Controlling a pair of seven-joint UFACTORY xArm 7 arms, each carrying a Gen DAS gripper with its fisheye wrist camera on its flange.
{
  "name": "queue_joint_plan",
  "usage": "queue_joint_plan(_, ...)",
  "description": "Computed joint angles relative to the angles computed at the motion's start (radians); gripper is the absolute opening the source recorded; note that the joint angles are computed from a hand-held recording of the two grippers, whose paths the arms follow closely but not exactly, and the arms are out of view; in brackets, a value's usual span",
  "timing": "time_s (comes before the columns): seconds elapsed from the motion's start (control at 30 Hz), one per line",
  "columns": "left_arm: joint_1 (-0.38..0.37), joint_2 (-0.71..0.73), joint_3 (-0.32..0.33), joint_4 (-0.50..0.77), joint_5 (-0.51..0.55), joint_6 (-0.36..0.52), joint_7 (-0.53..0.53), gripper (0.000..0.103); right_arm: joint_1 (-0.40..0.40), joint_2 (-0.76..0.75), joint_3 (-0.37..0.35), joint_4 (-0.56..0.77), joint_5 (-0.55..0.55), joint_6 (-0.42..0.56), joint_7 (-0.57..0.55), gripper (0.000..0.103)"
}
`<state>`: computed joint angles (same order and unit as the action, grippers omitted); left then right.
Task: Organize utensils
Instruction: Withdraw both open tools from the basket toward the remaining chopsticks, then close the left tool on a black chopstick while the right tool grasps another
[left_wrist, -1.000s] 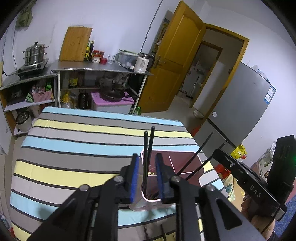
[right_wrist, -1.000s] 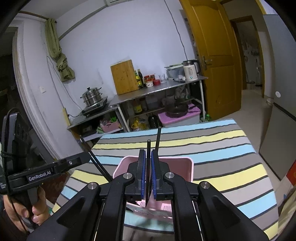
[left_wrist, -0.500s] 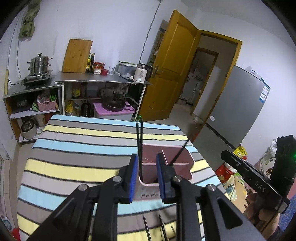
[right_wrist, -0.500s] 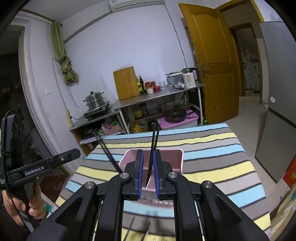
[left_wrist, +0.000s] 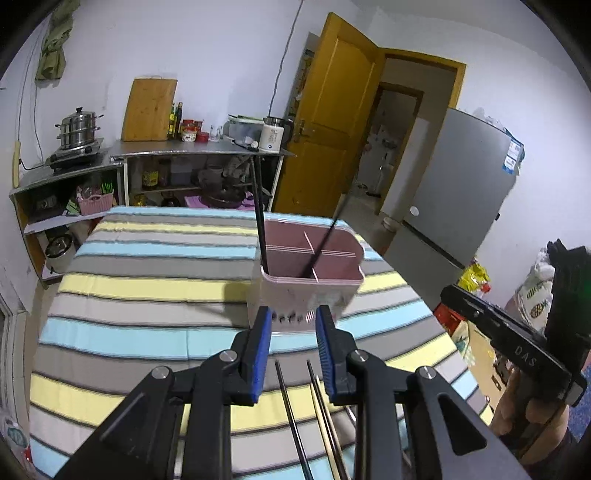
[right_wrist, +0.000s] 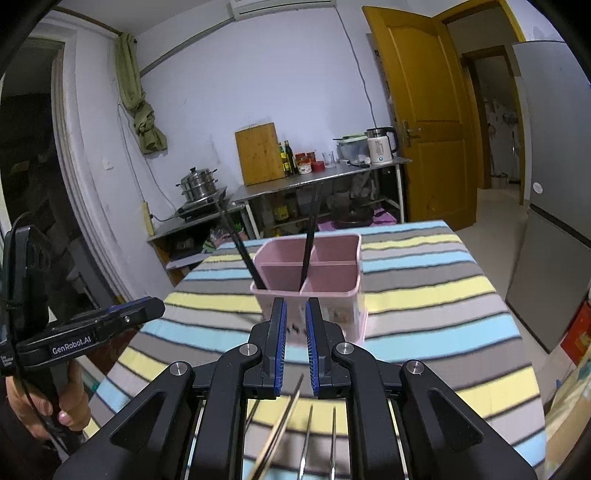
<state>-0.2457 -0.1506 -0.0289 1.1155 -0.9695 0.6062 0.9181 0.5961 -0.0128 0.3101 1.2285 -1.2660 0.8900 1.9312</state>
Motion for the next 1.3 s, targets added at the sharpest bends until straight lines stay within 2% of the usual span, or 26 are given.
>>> queue_joint_plan(0.27, -0.018, -0.076, 0.012, -0.128, -0.010, -0.012, 0.033, 0.026, 0.009, -0.030, 0.021, -0.069, 0.018, 0.001, 0.079, 0.011)
queue_joint_plan(0.53, -0.035, -0.067, 0.016, -0.163, 0.017, -0.016, 0.016, 0.026, 0.007, -0.013, 0.019, -0.094, 0.048, -0.034, 0.100, 0.011)
queue_joint_plan(0.83, -0.025, 0.010, -0.012, -0.142, 0.082, -0.006, -0.044, 0.026, 0.010, 0.020, -0.007, -0.098, 0.072, -0.088, 0.099, 0.011)
queue_joint_plan(1.3, 0.004, 0.201, -0.091, -0.024, 0.219, -0.007, -0.184, 0.026, -0.008, 0.038, -0.034, -0.122, 0.099, -0.157, 0.107, 0.011)
